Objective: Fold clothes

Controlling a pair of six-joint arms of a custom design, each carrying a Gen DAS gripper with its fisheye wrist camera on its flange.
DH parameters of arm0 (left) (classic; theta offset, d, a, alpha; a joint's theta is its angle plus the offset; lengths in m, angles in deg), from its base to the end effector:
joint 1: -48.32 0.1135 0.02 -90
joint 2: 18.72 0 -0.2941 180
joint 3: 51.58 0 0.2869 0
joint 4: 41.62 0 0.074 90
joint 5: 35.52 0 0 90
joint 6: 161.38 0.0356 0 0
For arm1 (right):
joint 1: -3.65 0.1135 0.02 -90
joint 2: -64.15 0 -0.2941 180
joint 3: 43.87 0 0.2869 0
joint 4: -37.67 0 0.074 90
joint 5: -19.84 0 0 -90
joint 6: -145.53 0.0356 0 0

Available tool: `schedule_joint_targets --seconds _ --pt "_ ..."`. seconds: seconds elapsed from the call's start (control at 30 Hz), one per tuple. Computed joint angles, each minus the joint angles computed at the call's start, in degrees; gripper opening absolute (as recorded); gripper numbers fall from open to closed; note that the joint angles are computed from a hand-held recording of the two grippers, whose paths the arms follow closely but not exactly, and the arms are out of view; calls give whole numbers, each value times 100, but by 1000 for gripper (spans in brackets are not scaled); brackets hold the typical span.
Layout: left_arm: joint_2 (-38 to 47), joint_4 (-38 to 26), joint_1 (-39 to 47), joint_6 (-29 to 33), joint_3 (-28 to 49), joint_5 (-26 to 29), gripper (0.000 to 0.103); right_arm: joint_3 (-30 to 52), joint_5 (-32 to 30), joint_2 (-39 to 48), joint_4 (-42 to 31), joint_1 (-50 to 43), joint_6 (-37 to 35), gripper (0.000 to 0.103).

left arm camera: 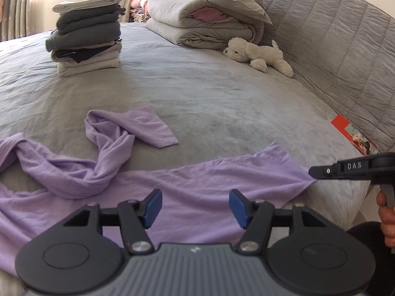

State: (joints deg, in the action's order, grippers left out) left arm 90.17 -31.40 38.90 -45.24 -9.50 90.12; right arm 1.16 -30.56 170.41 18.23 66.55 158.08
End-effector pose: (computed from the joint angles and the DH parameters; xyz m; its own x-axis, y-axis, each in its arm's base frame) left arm 0.2776 -0.0671 0.0421 -0.5412 0.4527 -0.7086 0.7664 0.6124 -0.1941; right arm 0.1372 0.2183 0.0443 -0.5259 0.6233 -0.5787 0.5776 0.7612 0.2949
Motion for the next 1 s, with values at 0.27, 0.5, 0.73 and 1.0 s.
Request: schedule_joint_targets --seconds 0.27,0.5,0.73,1.0 --pt "364 -750 -1399 -372 1094 -474 61 -939 99 -368 1075 136 848 15" --pt "946 -1545 -1911 -1110 2112 -428 61 -1203 -238 -266 2100 -575 -359 39" --pt "1205 -2043 -2065 -1399 2600 -333 61 -616 -808 113 1865 -1028 -1904 5" --pt "1195 -2370 -2132 -1311 2770 -178 61 -455 269 -372 -12 -246 -249 5"
